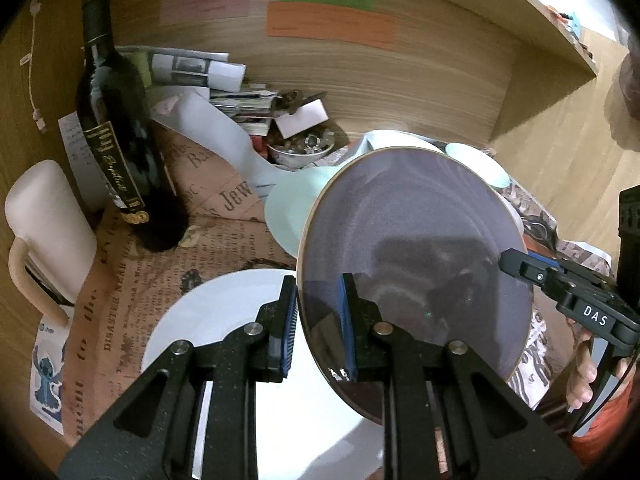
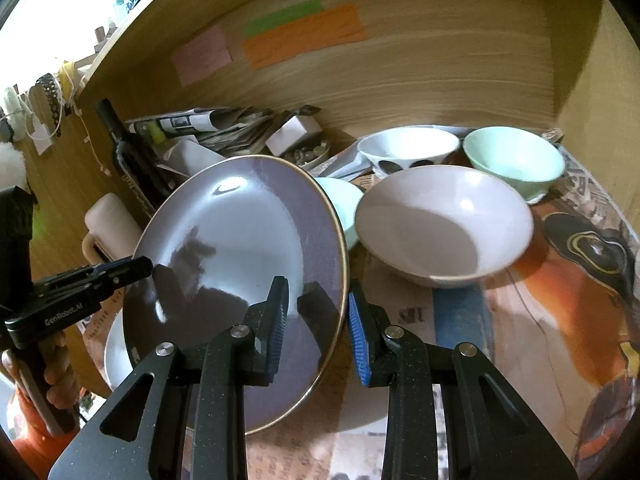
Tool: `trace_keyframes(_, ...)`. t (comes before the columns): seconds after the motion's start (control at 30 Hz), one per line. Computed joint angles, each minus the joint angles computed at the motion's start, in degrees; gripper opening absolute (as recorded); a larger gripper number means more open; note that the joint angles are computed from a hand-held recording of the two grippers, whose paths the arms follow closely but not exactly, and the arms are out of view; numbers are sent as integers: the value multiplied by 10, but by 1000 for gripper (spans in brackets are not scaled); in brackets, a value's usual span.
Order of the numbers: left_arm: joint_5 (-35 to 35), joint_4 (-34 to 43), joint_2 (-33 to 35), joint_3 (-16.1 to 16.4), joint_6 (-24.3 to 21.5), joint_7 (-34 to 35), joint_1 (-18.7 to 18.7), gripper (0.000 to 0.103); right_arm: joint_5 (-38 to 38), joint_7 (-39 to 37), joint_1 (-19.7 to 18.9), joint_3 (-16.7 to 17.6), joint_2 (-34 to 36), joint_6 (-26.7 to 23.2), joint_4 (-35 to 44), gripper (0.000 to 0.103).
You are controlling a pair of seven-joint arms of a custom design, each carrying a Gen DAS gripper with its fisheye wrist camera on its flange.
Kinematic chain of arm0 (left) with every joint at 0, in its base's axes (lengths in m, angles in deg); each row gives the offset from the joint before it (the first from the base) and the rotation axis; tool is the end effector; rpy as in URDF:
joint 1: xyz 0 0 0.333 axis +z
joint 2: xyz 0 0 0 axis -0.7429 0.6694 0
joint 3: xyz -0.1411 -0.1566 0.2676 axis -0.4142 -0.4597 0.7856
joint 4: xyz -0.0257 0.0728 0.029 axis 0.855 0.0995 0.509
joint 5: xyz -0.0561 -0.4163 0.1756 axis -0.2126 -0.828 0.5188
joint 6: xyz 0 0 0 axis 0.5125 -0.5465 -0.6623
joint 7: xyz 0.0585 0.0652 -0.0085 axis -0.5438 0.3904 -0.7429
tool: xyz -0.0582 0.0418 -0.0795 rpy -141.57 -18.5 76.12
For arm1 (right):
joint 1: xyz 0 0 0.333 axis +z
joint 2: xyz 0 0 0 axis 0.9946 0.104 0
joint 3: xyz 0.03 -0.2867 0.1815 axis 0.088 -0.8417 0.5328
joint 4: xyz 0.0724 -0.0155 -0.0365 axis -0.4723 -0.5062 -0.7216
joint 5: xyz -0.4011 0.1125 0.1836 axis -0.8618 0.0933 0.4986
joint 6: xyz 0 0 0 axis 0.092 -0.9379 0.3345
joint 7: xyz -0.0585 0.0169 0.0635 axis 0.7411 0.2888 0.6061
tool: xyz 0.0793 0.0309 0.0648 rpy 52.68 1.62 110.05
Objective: Organize plates and bowls
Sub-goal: 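Lift the dark brown plate off the white plate and carry it toward the pink bowl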
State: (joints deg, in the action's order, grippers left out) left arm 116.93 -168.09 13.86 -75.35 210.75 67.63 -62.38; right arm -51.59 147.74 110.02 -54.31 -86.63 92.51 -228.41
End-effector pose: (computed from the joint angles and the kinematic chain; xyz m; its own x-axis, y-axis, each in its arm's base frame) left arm 0.4078 -0.3178 0.5223 -0.0549 -0.9913 0.1198 -0.6849 -0.0499 -0.7269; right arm 0.4286 0.2227 0.5389 0.3885 -0.8815 -0.2684 -0.6891 -0.0845 -0.7198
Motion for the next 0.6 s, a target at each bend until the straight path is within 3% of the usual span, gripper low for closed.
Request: trace_keyframes(0.6,38,34,38,-31,-18,-60,-20,19,-16,19,-26,-10,-80,-27,-69,26)
